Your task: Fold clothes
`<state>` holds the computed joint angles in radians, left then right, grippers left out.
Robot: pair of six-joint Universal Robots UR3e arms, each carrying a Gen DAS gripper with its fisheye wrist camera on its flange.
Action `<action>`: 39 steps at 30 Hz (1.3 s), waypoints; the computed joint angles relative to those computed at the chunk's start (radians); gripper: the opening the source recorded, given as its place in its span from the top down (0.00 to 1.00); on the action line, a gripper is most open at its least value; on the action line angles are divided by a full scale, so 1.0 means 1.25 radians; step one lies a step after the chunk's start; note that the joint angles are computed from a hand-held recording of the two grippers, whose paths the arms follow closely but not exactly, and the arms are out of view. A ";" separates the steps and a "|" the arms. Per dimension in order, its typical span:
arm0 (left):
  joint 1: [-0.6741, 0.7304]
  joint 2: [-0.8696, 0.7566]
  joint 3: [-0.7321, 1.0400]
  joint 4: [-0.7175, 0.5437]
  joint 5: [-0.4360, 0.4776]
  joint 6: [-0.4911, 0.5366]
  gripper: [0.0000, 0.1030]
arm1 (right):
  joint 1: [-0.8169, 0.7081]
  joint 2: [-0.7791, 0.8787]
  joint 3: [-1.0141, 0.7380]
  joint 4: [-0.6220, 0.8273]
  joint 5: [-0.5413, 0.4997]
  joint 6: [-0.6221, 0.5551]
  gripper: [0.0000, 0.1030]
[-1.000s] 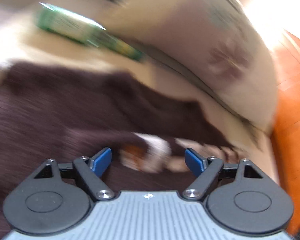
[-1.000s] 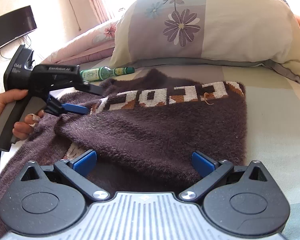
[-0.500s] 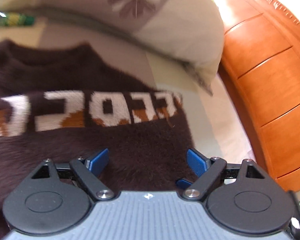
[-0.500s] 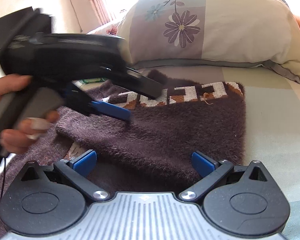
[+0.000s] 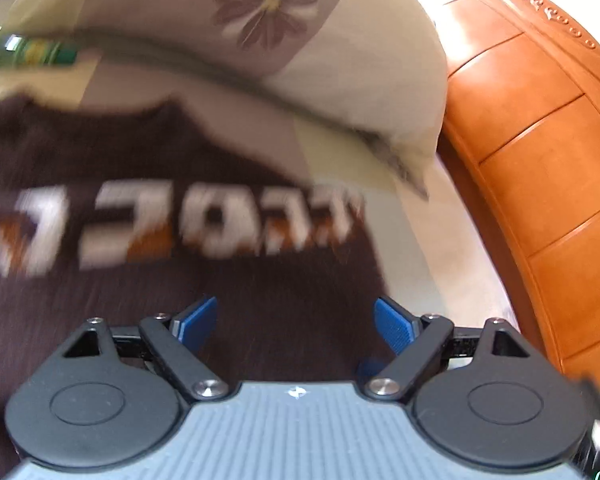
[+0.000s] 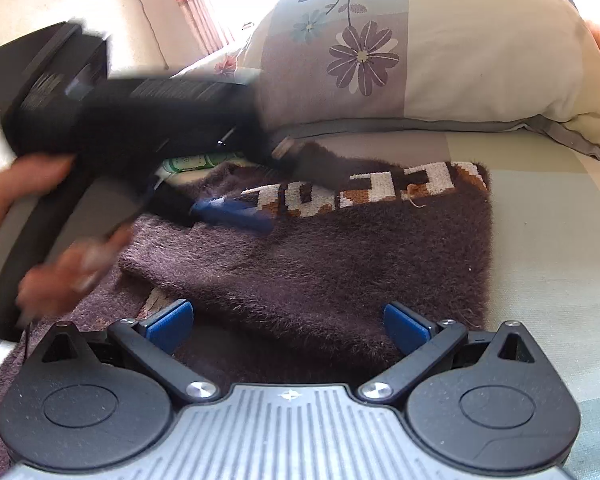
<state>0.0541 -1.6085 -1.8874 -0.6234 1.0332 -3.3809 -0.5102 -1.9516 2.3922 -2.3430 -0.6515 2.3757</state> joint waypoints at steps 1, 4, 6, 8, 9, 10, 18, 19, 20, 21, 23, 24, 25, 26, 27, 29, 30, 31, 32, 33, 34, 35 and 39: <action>0.018 0.025 -0.037 -0.013 -0.015 0.010 0.17 | -0.005 -0.005 0.000 0.013 0.004 -0.009 0.00; 0.078 0.119 -0.133 -0.028 -0.068 0.018 0.17 | -0.026 -0.032 0.002 0.067 0.017 -0.048 0.00; 0.082 0.143 -0.101 -0.086 -0.049 0.008 0.17 | -0.045 -0.063 0.009 0.107 0.027 -0.090 0.00; 0.071 0.152 -0.080 -0.074 -0.013 0.006 0.17 | -0.070 -0.113 0.024 0.149 0.042 -0.148 0.00; 0.070 0.149 -0.079 -0.060 -0.005 0.006 0.16 | -0.085 -0.140 0.028 0.181 0.051 -0.183 0.00; 0.069 0.143 -0.077 -0.059 -0.005 0.005 0.15 | -0.103 -0.167 0.027 0.230 0.063 -0.226 0.00; -0.007 0.099 -0.009 -0.108 0.050 -0.036 0.16 | -0.383 -0.274 -0.109 0.965 0.124 -0.757 0.00; -0.003 0.097 0.000 -0.103 0.019 -0.044 0.16 | -0.433 -0.269 -0.133 1.070 0.111 -0.844 0.00; -0.008 0.089 0.017 -0.096 0.001 -0.054 0.15 | -0.478 -0.266 -0.149 1.151 0.094 -0.910 0.00; -0.030 0.066 0.049 -0.090 0.008 -0.060 0.15 | -0.520 -0.269 -0.158 1.217 0.077 -0.960 0.00; -0.080 0.006 0.127 -0.080 0.033 -0.065 0.15 | -0.595 -0.279 -0.162 1.328 0.052 -1.040 0.00; -0.103 -0.031 0.163 -0.072 0.037 -0.077 0.15 | -0.625 -0.284 -0.159 1.379 0.046 -1.074 0.00; -0.124 -0.067 0.202 -0.067 0.040 -0.087 0.15 | -0.624 -0.278 -0.159 1.390 0.048 -1.073 0.00; -0.141 -0.103 0.239 -0.064 0.039 -0.097 0.15 | -0.604 -0.265 -0.162 1.380 0.055 -1.054 0.00; -0.156 -0.141 0.277 -0.063 0.036 -0.110 0.15 | -0.585 -0.261 -0.163 1.371 0.065 -1.040 0.00; -0.188 -0.221 0.363 -0.073 0.040 -0.138 0.15 | -0.548 -0.265 -0.165 1.348 0.088 -1.016 0.00; -0.202 -0.258 0.403 -0.078 0.039 -0.149 0.15 | -0.534 -0.262 -0.167 1.335 0.096 -1.009 0.00; -0.214 -0.295 0.439 -0.084 0.033 -0.157 0.15 | -0.524 -0.257 -0.169 1.326 0.100 -1.005 0.00; -0.225 -0.326 0.468 -0.089 0.033 -0.165 0.15 | -0.514 -0.251 -0.168 1.308 0.103 -0.993 0.00; -0.236 -0.348 0.485 -0.093 0.040 -0.173 0.15 | -0.506 -0.252 -0.163 1.275 0.101 -0.967 0.00; -0.246 -0.370 0.503 -0.097 0.047 -0.180 0.16 | -0.504 -0.264 -0.152 1.240 0.096 -0.940 0.00; -0.255 -0.387 0.519 -0.102 0.053 -0.180 0.16 | -0.509 -0.278 -0.142 1.219 0.086 -0.932 0.00; -0.253 -0.398 0.569 -0.162 0.040 -0.152 0.15 | -0.548 -0.302 -0.131 1.205 0.044 -0.942 0.00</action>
